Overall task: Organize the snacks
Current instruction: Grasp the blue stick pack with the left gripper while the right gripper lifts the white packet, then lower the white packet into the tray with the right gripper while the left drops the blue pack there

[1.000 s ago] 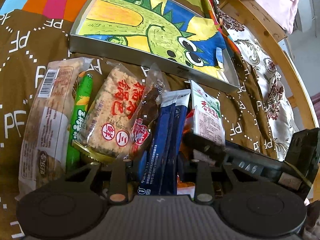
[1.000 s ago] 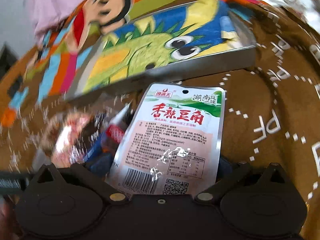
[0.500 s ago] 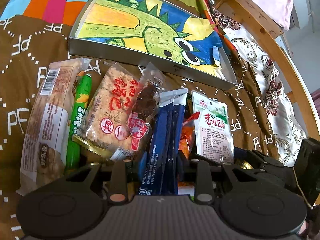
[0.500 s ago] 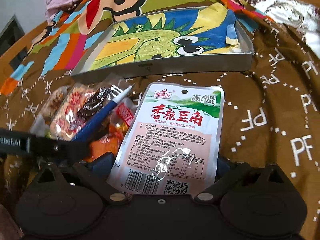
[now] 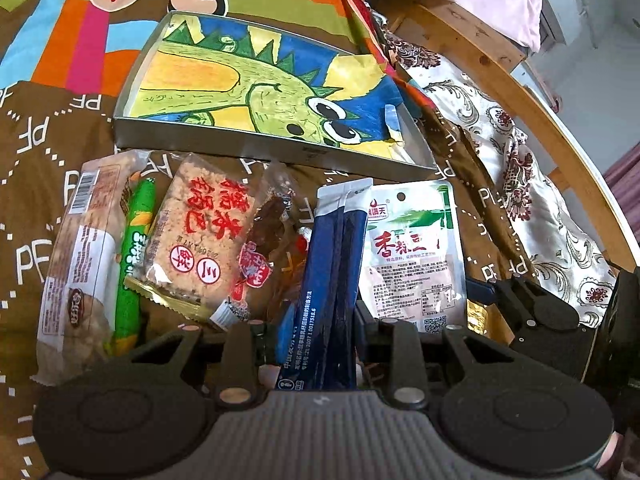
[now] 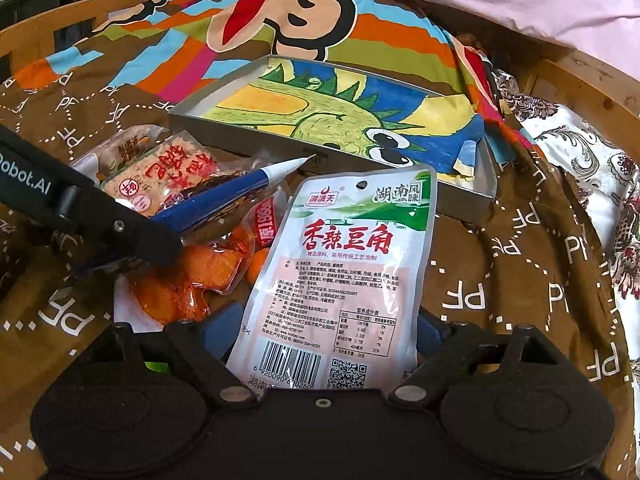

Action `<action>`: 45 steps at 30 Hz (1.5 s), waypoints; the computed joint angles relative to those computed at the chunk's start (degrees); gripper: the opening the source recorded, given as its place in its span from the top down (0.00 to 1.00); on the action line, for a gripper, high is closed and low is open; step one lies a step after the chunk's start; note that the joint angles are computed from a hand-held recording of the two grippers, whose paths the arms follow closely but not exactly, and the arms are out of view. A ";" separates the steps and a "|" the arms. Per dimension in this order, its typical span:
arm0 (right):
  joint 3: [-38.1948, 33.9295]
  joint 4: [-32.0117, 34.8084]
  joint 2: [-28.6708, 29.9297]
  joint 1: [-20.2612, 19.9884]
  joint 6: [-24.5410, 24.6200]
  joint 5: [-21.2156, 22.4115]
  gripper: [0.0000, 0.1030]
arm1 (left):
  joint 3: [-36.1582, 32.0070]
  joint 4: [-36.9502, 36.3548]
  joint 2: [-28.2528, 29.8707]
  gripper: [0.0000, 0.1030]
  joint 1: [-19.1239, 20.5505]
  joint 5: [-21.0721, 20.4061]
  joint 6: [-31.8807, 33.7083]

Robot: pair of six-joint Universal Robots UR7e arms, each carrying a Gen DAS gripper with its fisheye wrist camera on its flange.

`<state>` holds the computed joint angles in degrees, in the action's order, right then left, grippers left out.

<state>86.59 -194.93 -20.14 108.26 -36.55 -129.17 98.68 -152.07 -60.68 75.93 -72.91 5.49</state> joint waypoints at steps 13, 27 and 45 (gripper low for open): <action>-5.08 -22.65 8.95 1.09 -35.32 -2.82 0.28 | 1.68 -5.55 -0.82 0.67 0.20 -0.80 0.36; -7.08 -28.08 11.77 0.56 -47.50 -1.44 0.91 | 1.87 -6.20 -0.88 0.68 0.13 -0.35 -0.34; -7.79 -40.32 13.91 0.29 -61.05 3.76 1.00 | 3.23 -13.56 -0.93 0.68 0.01 1.24 -1.09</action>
